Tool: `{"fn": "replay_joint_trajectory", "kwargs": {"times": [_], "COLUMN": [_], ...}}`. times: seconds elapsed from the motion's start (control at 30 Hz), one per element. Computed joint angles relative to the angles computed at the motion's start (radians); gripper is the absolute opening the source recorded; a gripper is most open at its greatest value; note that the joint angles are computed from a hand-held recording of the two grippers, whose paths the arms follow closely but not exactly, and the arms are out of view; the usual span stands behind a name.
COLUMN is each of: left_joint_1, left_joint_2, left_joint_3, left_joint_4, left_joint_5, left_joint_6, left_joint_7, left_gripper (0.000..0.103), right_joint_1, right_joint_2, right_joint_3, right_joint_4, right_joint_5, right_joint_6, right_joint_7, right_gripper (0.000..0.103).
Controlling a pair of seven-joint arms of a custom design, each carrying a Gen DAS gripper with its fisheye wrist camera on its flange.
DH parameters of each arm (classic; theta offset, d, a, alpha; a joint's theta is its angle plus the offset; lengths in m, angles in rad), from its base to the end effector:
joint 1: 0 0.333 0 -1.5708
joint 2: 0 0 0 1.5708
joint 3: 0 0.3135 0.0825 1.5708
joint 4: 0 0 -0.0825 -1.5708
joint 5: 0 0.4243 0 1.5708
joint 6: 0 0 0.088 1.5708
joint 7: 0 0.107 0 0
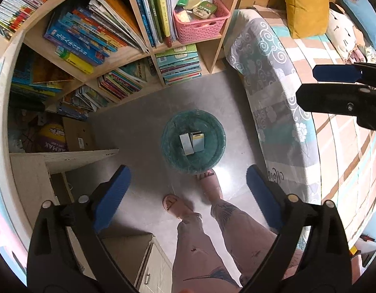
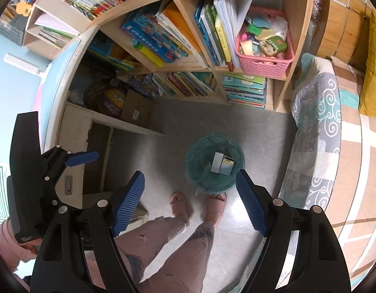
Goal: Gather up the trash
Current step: 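Open both tools to drop the boxes into the wastebasket, then move both open tools back over the mat toward the red can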
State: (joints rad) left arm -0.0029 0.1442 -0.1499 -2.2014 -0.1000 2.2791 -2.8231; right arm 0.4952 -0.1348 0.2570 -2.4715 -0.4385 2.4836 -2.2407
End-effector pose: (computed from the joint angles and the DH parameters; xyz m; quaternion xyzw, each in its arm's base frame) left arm 0.5614 -0.0891 0.2820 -0.1997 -0.9781 0.0502 0.0287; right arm 0.3685 0.3453 0.3246 -0.0897 0.9805 -0.0605 0.1639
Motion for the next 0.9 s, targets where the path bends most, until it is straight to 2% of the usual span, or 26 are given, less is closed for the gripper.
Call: {"fn": "replay_joint_trajectory", "kwargs": {"times": [0.2, 0.3, 0.43, 0.6, 0.77, 0.9], "left_joint_1": [0.016, 0.021, 0.031, 0.044, 0.067, 0.083], "left_joint_2": [-0.023, -0.024, -0.028, -0.016, -0.001, 0.039], "left_joint_3": [0.007, 0.013, 0.020, 0.029, 0.035, 0.037], "left_joint_4": [0.012, 0.037, 0.058, 0.121, 0.194, 0.274], "left_joint_5": [-0.045, -0.053, -0.074, -0.080, -0.139, -0.167], "left_joint_6": [-0.026, -0.063, -0.088, -0.168, -0.221, -0.247], "left_joint_7": [0.045, 0.042, 0.052, 0.028, 0.035, -0.001], "left_gripper": [0.096, 0.096, 0.096, 0.096, 0.096, 0.096], "right_joint_1": [0.007, 0.006, 0.005, -0.002, -0.015, -0.030], "right_joint_2": [0.000, -0.002, -0.005, -0.009, 0.000, 0.033], "right_joint_3": [0.000, 0.000, -0.003, -0.008, -0.018, -0.041], "right_joint_4": [0.029, 0.041, 0.063, 0.086, 0.121, 0.173], "right_joint_5": [0.001, -0.008, -0.015, -0.016, -0.025, -0.026], "right_joint_6": [-0.030, -0.038, -0.060, -0.071, -0.072, -0.068], "right_joint_7": [-0.047, -0.061, -0.109, -0.166, -0.247, -0.373], "right_gripper": [0.077, 0.086, 0.087, 0.089, 0.089, 0.089]}}
